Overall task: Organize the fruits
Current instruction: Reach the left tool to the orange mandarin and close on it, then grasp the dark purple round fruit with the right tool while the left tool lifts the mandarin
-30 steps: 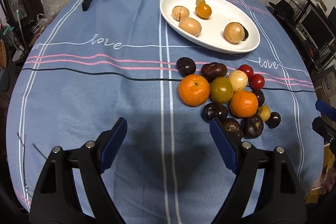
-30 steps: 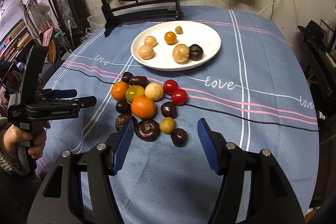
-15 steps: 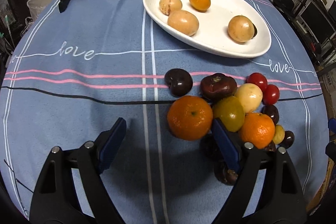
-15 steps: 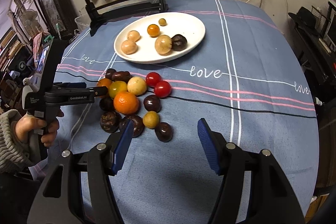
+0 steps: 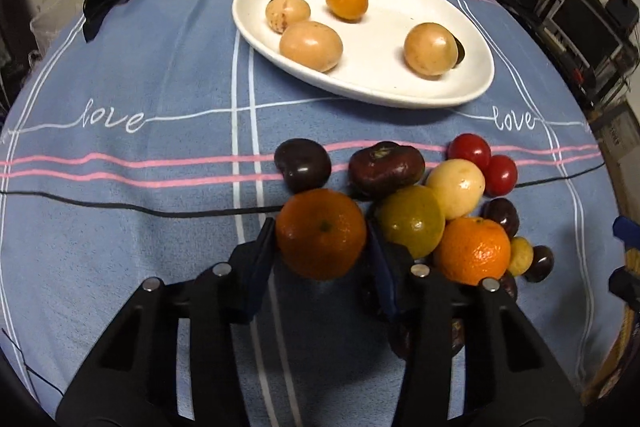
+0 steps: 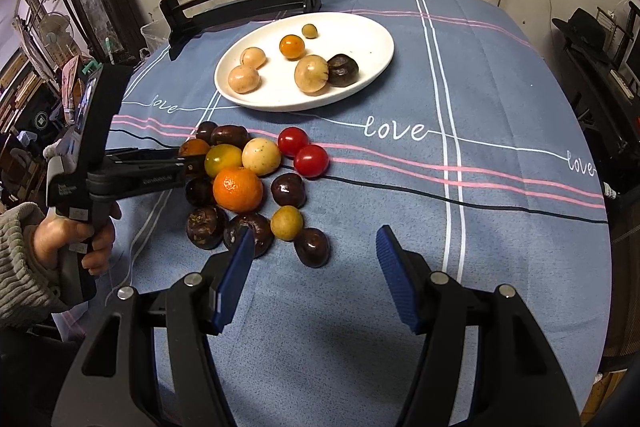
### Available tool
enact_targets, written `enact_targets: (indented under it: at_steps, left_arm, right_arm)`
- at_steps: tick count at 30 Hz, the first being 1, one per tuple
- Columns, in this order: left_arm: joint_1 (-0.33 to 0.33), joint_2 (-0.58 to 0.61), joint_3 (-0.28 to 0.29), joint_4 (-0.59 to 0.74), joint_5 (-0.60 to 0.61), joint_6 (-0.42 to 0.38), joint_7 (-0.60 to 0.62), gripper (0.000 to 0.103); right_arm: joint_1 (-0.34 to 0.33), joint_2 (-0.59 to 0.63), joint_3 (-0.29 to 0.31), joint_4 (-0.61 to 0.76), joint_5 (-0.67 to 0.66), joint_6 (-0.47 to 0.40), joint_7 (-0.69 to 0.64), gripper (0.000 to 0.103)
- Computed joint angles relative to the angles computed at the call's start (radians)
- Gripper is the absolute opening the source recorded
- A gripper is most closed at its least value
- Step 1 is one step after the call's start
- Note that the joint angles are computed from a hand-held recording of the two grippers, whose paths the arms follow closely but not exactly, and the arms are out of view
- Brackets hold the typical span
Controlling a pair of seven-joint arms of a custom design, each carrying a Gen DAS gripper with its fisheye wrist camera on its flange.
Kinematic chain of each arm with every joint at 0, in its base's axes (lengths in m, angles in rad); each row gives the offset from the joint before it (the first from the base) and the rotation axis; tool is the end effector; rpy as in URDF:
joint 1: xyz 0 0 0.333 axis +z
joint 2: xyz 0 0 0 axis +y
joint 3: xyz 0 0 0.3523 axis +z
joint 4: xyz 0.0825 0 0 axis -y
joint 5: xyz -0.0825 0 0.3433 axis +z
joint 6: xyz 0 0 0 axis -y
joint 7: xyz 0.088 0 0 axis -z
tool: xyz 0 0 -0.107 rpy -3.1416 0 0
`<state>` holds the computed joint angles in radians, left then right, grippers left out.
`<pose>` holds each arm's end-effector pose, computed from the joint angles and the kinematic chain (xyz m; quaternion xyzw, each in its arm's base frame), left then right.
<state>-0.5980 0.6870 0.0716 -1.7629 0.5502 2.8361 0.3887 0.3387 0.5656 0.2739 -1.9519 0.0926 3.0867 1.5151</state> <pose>0.5747 -0.3748 0.2701 -0.7320 0.6394 -0.1909 0.1372 0.5566 0.3506 0.3231 -0.8193 0.4903 -0.0696 0.2889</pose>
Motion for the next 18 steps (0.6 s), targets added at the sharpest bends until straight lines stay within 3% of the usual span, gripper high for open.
enact_targets:
  at_steps: [3,6,18]
  left_arm:
    - [0.005,-0.001,-0.002,-0.004,-0.005,0.009,0.003,0.045]
    - [-0.026,-0.008,0.023,-0.003,0.015,-0.030,-0.019,0.044]
    - [-0.062,-0.167,0.067,-0.147,0.217,-0.087,-0.309,0.044]
  right_arm:
    - [0.001,0.000,0.000,0.000,0.001,0.001,-0.001,0.064]
    - [-0.001,-0.004,0.003,-0.005,0.001,0.007,-0.004,0.064]
    - [-0.028,0.031,0.050,0.026,-0.002,-0.008,-0.061,0.064]
